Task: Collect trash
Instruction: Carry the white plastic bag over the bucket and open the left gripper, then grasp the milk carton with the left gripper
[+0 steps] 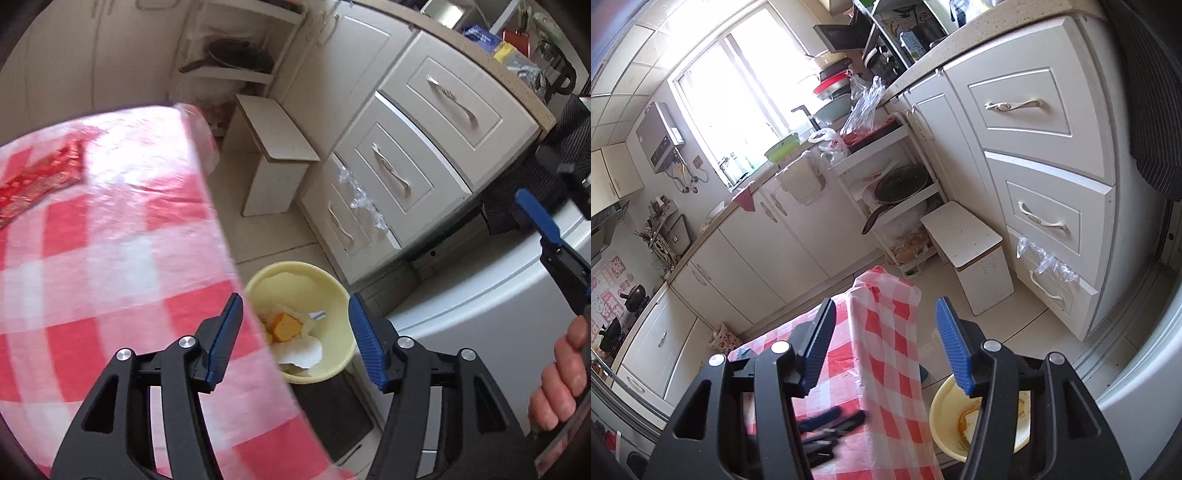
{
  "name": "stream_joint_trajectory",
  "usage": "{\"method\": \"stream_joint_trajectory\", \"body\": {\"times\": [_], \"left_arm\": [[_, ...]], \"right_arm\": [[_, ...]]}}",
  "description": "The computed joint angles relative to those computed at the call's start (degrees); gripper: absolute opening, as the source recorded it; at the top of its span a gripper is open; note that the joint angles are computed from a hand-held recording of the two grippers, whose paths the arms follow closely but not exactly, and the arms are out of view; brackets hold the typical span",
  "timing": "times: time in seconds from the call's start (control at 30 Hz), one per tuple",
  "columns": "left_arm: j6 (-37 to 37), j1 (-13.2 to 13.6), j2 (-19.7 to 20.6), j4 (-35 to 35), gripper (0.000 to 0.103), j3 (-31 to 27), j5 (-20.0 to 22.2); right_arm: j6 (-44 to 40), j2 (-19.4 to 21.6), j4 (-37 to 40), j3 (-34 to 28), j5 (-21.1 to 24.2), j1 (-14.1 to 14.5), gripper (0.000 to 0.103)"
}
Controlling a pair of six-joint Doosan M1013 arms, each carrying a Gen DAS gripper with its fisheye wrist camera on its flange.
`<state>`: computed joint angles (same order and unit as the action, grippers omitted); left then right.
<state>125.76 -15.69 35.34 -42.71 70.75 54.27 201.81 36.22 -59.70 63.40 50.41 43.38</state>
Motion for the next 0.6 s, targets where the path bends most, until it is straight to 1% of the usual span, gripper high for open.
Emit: {"method": "stream_joint_trajectory", "body": {"times": [0.03,0.1,0.17,0.2,0.3,0.37,0.43,0.47,0.5,0.6], "left_arm": [[0.1,1.0,-0.5,0.3,0.064,0.5,-1.6],[-0.8,3.5,-1.6,1.7,0.071,1.5,-6.6],[-5.5,6.1,-1.5,4.5,0.075,1.2,-10.8],[-8.4,7.2,-1.2,6.0,0.076,0.6,-11.8],[-18.4,10.2,1.7,11.6,0.077,-3.6,-13.3],[-21.8,11.3,4.1,15.0,0.078,-7.0,-12.7],[-22.1,11.8,6.7,16.4,0.079,-11.1,-9.6],[-21.9,11.7,8.0,17.7,0.079,-13.1,-7.8],[-21.3,11.5,8.9,18.9,0.081,-14.4,-7.0],[-20.5,10.1,10.9,25.1,0.082,-17.2,-6.8]], "right_arm": [[-1.2,0.4,1.0,-0.7,-0.4,-0.1,0.055],[-4.0,1.4,3.3,-2.2,-1.2,-0.3,0.056],[-7.6,2.6,5.9,-4.3,-1.9,-0.4,0.059],[-9.4,3.2,7.2,-5.2,-2.0,-0.5,0.059],[-16.7,5.6,11.5,-9.4,-1.2,-0.4,0.060],[-21.5,7.4,14.6,-12.6,-0.2,-0.4,0.061],[-26.2,9.4,17.4,-15.9,1.2,-0.4,0.061],[-27.9,10.1,18.5,-17.1,1.8,-0.5,0.061],[-30.0,11.0,19.7,-18.7,2.5,-0.5,0.061],[-36.2,14.3,23.0,-24.6,5.4,-0.6,0.061]]}}
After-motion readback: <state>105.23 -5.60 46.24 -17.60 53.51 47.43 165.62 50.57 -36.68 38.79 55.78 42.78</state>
